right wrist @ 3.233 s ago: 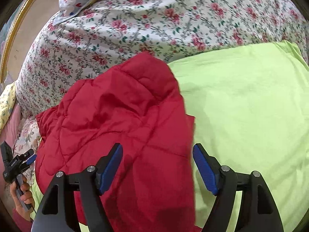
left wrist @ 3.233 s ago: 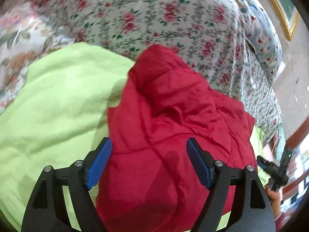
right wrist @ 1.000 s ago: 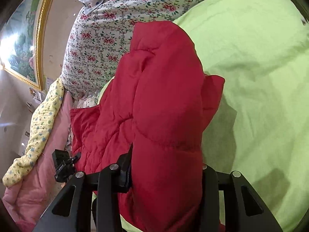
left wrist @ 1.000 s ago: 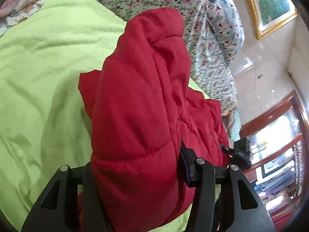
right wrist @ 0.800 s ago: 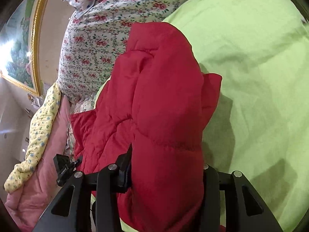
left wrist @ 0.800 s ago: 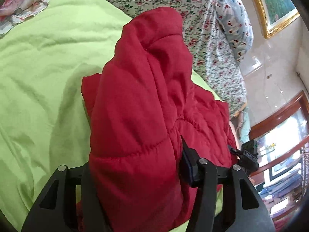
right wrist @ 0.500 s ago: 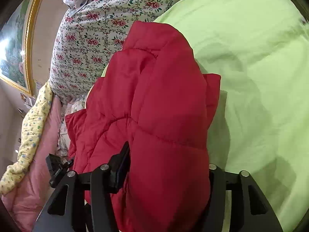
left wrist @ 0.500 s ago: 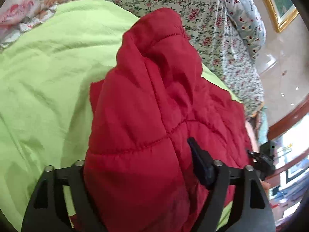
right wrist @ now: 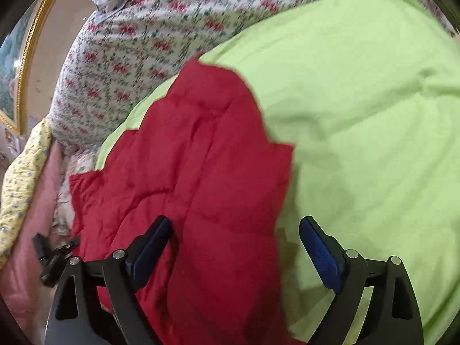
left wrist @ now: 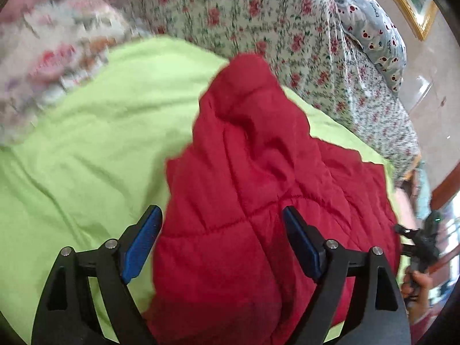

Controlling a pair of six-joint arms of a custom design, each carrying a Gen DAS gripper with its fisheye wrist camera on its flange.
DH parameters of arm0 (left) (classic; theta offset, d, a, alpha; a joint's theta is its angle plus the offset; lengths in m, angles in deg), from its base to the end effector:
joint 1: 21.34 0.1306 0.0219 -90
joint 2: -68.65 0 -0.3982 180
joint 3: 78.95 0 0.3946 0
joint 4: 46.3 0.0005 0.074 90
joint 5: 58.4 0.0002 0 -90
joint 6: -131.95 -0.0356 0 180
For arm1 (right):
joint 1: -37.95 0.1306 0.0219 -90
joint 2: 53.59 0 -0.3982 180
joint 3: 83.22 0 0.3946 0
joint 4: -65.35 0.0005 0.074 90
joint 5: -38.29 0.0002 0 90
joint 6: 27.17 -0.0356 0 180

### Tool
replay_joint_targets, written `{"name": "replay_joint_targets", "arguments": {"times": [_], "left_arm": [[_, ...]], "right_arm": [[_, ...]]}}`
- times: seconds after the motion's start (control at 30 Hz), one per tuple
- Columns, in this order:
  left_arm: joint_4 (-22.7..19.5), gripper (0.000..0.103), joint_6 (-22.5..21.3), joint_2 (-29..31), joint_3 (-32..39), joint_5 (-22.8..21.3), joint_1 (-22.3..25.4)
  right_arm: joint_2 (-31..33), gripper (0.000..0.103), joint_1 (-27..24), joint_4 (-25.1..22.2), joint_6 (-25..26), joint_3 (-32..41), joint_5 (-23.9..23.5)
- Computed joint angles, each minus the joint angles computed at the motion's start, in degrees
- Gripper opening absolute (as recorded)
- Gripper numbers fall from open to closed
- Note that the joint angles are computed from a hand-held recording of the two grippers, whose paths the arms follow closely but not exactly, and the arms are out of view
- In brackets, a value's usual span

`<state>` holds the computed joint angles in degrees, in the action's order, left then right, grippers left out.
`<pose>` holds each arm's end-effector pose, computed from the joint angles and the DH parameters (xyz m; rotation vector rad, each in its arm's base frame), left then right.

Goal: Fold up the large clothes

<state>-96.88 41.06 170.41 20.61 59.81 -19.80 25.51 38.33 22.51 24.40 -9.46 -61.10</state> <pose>0.5612 -0.0022 0.4213 0.1912 2.4237 -0.5913 0.4121 0.0080 0.4034 0.7286 2.3498 0.5026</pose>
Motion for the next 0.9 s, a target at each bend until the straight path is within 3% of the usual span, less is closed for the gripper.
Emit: {"name": "replay_joint_targets", "arguments": {"times": [0.1,0.3,0.43,0.5,0.57,0.6,0.67,0.77,0.9], "left_arm": [[2.8,0.086,1.3,-1.3,-0.8,-2.4,0.1],[1.6,0.086,0.5,-0.4,1.2,-0.9,-0.2],[1.6,0.086,-3.5,-0.8,1.0,-3.6,-2.6],[0.7,0.076,-5.6,-0.2,1.3,-5.2,-3.9],[-0.8,0.050,-7.7,0.7,1.8,-8.4,-5.2],[-0.9,0.046,-8.2,0.8,1.7,-8.5,-5.4],[-0.6,0.033,-8.3,0.9,1.5,-7.4,-5.4],[-1.4,0.022,-7.4,1.3,2.6,-4.1,-5.1],[-2.5,0.020,-5.3,3.1,5.8,-1.0,-4.9]], "right_arm": [[-1.1,0.093,0.1,-0.7,0.1,0.0,3.6],[-0.8,0.093,2.3,-1.9,1.8,1.6,9.3],[2.0,0.093,5.0,-3.5,4.7,4.5,11.5],[3.6,0.091,6.4,-4.9,6.7,6.1,12.5],[4.7,0.077,7.5,-5.5,8.1,7.0,12.8],[5.2,0.073,8.3,-6.3,8.6,7.6,14.1],[6.0,0.049,9.7,-7.2,9.8,8.4,17.0],[5.7,0.027,9.8,-6.8,9.7,8.4,17.3],[5.4,0.019,8.8,-5.8,9.1,9.2,15.5]]}}
